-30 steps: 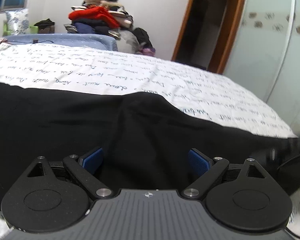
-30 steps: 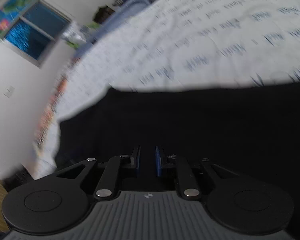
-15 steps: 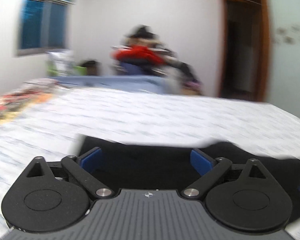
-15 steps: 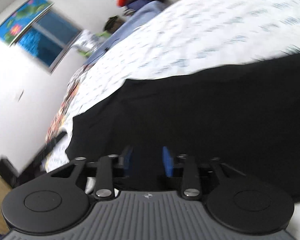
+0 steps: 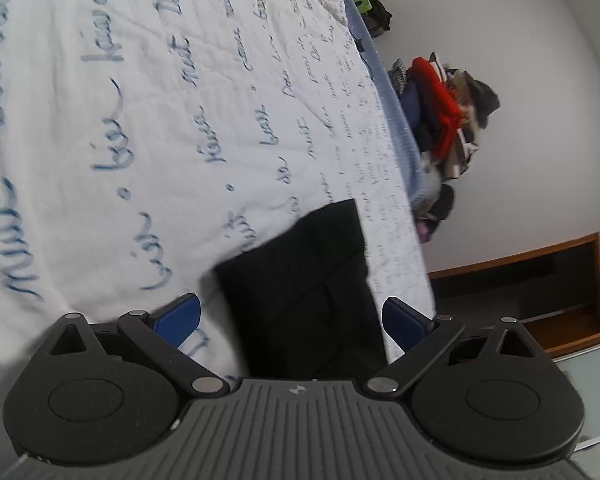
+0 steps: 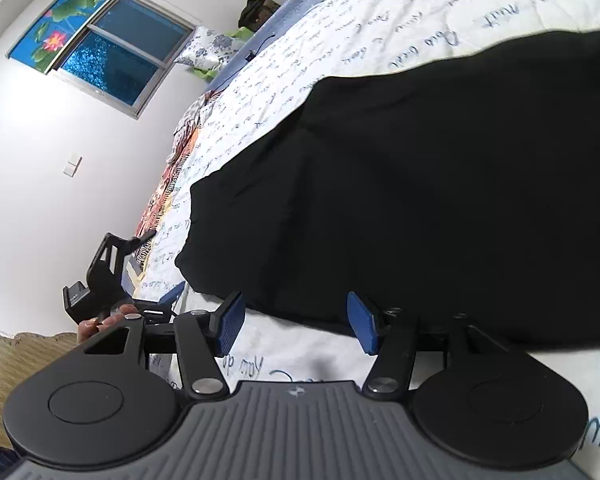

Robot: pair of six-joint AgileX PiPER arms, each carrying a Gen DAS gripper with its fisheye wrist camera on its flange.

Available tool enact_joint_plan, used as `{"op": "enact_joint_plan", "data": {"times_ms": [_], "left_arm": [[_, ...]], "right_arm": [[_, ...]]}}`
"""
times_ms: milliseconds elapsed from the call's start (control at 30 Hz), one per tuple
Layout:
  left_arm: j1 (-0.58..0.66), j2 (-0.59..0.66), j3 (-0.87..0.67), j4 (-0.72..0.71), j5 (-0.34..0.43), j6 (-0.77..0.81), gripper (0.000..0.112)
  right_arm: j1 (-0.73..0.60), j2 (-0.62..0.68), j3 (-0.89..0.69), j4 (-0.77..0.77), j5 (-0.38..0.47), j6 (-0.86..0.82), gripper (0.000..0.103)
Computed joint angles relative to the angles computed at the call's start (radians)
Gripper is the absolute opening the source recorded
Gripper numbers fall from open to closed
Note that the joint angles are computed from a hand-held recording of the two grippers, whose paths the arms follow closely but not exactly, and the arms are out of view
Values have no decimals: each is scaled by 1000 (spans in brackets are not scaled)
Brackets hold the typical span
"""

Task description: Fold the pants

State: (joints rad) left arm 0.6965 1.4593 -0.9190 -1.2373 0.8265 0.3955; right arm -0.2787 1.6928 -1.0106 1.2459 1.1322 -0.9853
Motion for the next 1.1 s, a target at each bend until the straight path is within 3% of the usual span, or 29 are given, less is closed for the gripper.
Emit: {"op": "enact_joint_plan", "data": {"times_ms": [100, 133, 200, 233, 300, 367, 467, 533, 600, 667, 767, 900, 1000, 1100], "left_arm": [[-62, 24, -23, 1, -29, -66, 92], [-82, 37, -38, 8, -46, -64, 84], [-164, 56, -80, 140, -141, -158, 57], [-193, 72, -92, 197, -173, -188, 33], [-205, 72, -76, 202, -205, -170, 28], [-214, 42, -78, 296, -219, -224, 21], [-226, -30, -102, 447, -216, -325, 17], [-199, -88, -106, 466, -188, -311, 17], [-214, -91, -106, 520, -201, -317, 17], [-234, -38, -91, 567, -233, -333, 17], [-244, -36, -8, 462, -329, -207, 20], [-204, -140, 42, 310, -305, -14, 28], [-250, -293, 81, 454, -435, -123, 28], [-337, -380, 90, 425, -525, -66, 30]], "right_arm": [[-23, 2, 10, 28, 21, 15, 55], [-33, -4, 17, 35, 24, 13, 56], [-42, -22, 34, 43, 10, 2, 57], [-47, -27, 42, 48, 7, -1, 58], [-86, -27, 53, 52, 28, -15, 59], [-102, -36, 67, 62, 19, -18, 59], [-127, -44, 71, 77, 18, -13, 59], [-144, -52, 69, 72, 16, -20, 59], [-142, -59, 69, 46, -30, -11, 74], [-151, -31, 79, 45, -44, -42, 75], [-168, -14, 109, 100, -21, -116, 75], [-172, -51, 90, 59, -24, -59, 75], [-225, -79, 115, 113, 12, -94, 77], [-230, -72, 86, 141, 39, -84, 77]]}}
